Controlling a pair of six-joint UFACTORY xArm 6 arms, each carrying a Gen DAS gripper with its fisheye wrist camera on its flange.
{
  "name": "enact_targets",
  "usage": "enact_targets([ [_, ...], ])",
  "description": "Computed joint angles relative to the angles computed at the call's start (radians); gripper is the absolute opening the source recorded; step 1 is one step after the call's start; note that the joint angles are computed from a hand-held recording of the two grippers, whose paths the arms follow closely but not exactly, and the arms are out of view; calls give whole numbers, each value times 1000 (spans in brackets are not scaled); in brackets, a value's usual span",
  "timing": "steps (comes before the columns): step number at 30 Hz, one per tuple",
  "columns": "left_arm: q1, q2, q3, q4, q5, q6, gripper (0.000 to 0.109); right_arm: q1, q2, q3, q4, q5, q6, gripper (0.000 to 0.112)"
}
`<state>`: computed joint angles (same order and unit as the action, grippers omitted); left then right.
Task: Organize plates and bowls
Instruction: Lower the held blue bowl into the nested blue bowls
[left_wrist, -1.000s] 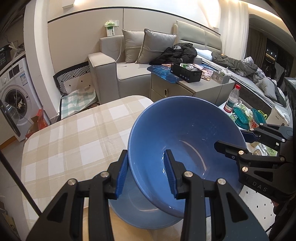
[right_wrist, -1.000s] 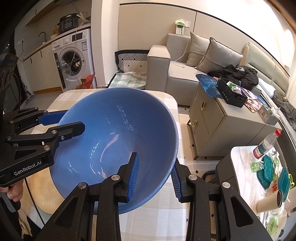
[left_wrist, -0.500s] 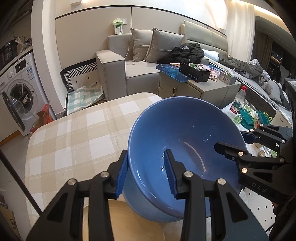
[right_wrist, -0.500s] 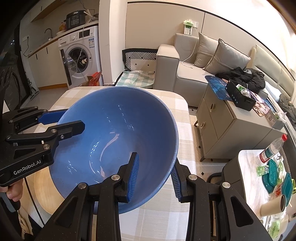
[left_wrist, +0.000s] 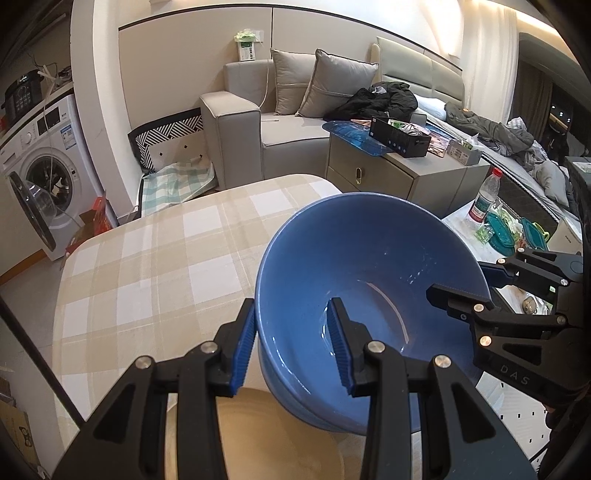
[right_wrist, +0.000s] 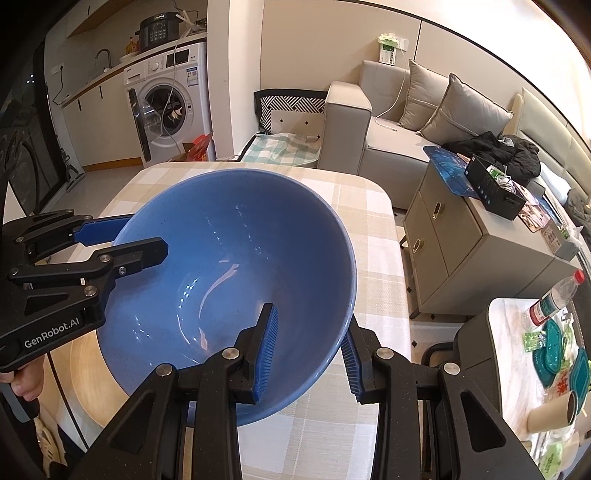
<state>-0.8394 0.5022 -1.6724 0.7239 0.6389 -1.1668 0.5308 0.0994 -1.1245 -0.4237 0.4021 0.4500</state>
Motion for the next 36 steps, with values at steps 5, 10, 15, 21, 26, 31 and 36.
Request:
enact_targets([
  [5,3,0,11,-5,-6,-2,37,-2,21,-9,14,-3,-15,34],
  [10,7,0,25,-10,-13,-4,37,5,37,-17,19,1,-15,34],
  [15,8,2,34,-15,-17,-7,37,2,52,-20,35,-2,-33,34],
  [21,11,3,44,-19,-25,-8,37,0,63,-23,46,-4,-47,34],
  [26,13,8,50,-28,-31,-7,37,-1,71,-21,52,-4,-56,34],
  [31,15,18,48,-39,-33,0,37,6,75,-17,51,3,-51,34],
  [36,15,25,45,-50,-33,7,37,6,81,-17,48,5,-50,34],
])
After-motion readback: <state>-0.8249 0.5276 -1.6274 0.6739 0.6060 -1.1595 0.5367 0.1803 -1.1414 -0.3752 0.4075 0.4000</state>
